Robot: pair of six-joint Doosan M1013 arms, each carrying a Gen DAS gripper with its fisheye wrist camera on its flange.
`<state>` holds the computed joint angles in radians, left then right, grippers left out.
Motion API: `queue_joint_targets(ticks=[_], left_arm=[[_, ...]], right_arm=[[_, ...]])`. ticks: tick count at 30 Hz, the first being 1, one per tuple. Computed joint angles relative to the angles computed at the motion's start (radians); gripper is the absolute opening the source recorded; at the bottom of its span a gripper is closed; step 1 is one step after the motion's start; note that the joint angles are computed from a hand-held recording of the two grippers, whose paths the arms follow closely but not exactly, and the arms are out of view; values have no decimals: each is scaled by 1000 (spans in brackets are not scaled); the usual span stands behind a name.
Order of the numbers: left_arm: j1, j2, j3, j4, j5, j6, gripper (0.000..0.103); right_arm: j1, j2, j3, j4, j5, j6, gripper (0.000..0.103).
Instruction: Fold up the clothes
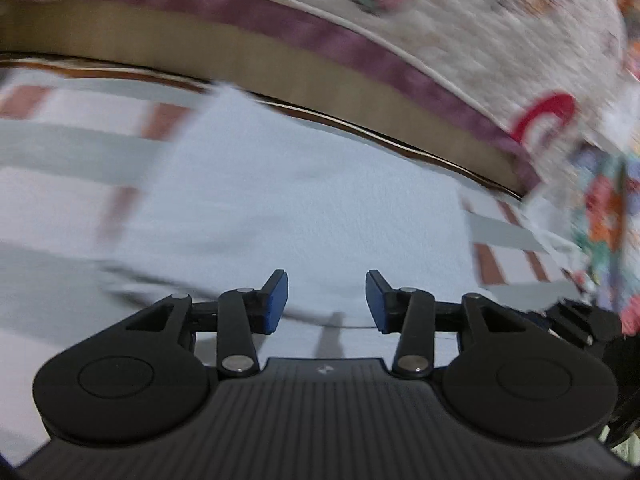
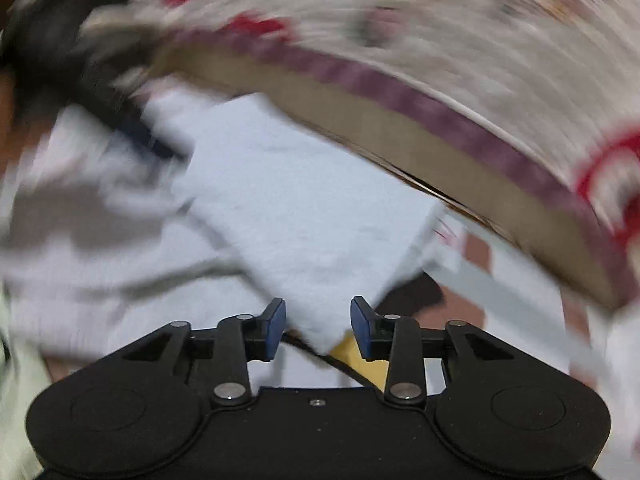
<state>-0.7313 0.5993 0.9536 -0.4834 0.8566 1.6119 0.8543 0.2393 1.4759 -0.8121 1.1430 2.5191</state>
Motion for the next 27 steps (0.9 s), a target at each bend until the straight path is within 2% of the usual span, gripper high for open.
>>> queue_joint_targets(ticks=[2,4,5,6,10,13,16,19,21,25,27], left_arm=[[28,-8,6,48,21,-62,43],[50,-14,18,109,41,-137,43],[60,-17,24,131,53,-167,43],[70,-23,40,103,56,-170,43],[96,-38,85,-10,72,-147,44],[88,-35,77,-25,110,-110,44],[83,-44,82,-59,133,-42,49],[85,-58,102,-95,155,-5,49],[89,-72,124,-126,160,19,49],[93,-88,165,-173,169,25,50],[98,-95,200,-219,133,15,40]], right_arm=[[-3,27,-22,15,29,-116,43],[-7,30,-9,-10,12,-127,41],[-18,20,-5,19,-20,-117,12],[-32,10,-3,66,-52,-111,5],[-42,-37,22,86,-167,13,4],[-47,-26,8,157,-102,-58,4],[-36,-21,-4,195,-38,-87,5],[-11,-20,-16,155,-11,-45,10],[-2,-24,-22,153,-45,-28,13],[1,-5,-58,209,-148,-127,34],[0,13,-82,252,-194,-212,45]])
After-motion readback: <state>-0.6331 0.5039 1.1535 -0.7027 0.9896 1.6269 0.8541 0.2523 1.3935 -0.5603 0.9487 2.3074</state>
